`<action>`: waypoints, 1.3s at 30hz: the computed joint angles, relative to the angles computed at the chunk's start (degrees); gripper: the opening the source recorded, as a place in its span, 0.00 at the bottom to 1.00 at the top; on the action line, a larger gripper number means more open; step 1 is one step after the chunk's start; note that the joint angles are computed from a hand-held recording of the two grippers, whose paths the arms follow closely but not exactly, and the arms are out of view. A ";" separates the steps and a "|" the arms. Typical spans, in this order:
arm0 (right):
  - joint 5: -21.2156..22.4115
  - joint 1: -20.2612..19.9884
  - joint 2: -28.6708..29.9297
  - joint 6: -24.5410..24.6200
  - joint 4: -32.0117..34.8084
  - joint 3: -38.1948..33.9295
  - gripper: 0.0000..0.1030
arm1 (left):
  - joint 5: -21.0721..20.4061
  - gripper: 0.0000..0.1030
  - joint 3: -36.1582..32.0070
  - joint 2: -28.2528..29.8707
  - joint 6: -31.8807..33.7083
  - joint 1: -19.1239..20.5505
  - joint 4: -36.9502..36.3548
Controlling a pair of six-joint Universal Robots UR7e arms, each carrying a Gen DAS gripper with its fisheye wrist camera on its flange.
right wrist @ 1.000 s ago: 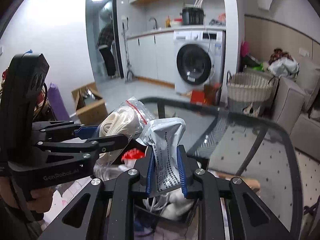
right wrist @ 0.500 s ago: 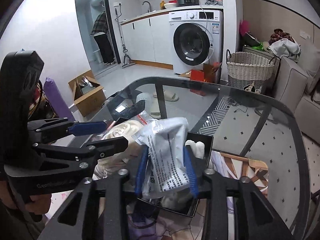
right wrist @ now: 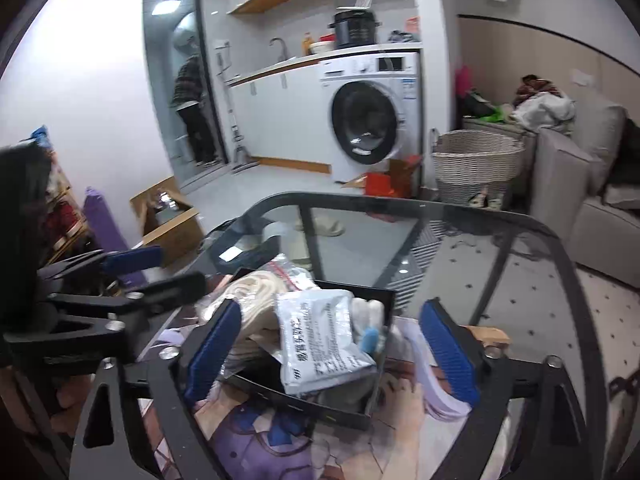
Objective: Organize soft objects
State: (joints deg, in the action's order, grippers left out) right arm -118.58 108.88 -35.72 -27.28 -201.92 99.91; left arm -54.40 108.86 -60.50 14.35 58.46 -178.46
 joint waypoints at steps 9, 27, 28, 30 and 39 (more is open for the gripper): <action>3.05 1.37 -1.94 -1.03 -10.55 7.23 0.99 | 6.24 0.86 4.79 0.75 8.34 -1.74 -16.00; 5.36 -1.35 -1.42 -4.62 -29.86 18.98 0.99 | 8.74 1.00 15.96 4.16 14.62 -4.60 -40.52; 4.79 -1.25 -1.26 -5.41 -30.34 19.15 0.99 | 8.41 1.00 16.36 4.05 13.55 -4.64 -40.57; 4.90 -1.33 -0.74 -7.18 -33.18 20.14 0.99 | 8.35 1.00 17.07 3.97 12.37 -4.98 -39.85; 3.49 -2.11 0.26 -7.21 -35.87 20.74 0.99 | 7.23 1.00 19.30 4.61 14.75 -5.84 -46.26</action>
State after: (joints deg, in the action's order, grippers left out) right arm -115.09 106.77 -35.46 -34.49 -237.79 120.65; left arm -47.18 128.15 -55.89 29.10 52.62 -224.72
